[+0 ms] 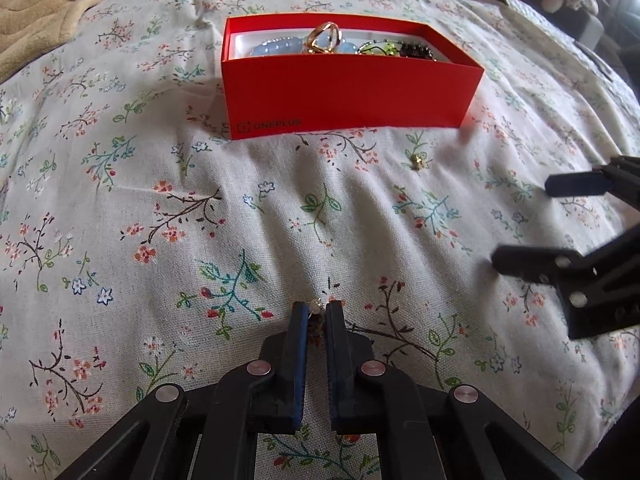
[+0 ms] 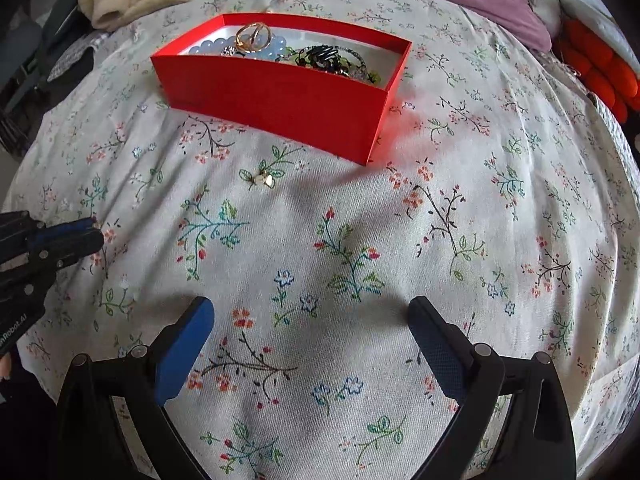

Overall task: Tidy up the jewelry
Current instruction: 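Grasp the gold earring with the left tool while the right tool grasps the pearl earring, then carry both earrings into the red box and open both tools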

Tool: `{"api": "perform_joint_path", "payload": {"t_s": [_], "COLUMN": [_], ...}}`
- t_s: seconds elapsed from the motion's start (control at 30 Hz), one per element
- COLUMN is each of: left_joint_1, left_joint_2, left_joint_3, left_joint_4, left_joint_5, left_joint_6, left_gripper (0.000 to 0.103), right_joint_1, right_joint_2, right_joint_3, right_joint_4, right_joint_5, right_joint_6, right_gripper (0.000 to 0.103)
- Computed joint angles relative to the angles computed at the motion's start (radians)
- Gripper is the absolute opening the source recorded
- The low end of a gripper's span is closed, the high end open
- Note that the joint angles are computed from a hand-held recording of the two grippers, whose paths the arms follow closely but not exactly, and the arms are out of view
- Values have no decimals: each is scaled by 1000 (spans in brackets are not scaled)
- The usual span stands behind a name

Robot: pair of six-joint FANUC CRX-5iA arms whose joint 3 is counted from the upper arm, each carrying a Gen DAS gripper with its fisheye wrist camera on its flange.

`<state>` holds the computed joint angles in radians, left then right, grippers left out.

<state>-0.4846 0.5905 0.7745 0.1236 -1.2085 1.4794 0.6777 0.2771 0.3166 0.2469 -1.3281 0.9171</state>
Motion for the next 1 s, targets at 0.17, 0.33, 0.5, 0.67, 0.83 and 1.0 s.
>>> {"api": "perform_joint_path", "payload": {"t_s": [0.17,0.33,0.5,0.67,0.83,1.0], "left_joint_1": [2,10,16,21,24,23], "left_joint_2": [-2,-14,-20,-27,-25,-17], "left_joint_3": [1,-18,-25,-32,-29,-17], "left_joint_4": [6,25,37,41,37,29], "left_joint_5": [-1,8,10,15,13,5], "left_joint_6": [2,-4,-6,-2,4,10], "left_gripper": [3,1,0,0,0,0], "right_joint_1": [-3,-6,-7,-12,-20,-23], "right_joint_2": [50,91,109,109,105,97], "right_joint_3": [41,76,89,92,95,91], "right_joint_4": [21,48,76,67,38,25], "right_joint_5": [9,31,55,82,96,94], "right_joint_6": [-11,-29,-42,-35,-15,-2], "right_gripper": [98,92,72,43,19,11]}}
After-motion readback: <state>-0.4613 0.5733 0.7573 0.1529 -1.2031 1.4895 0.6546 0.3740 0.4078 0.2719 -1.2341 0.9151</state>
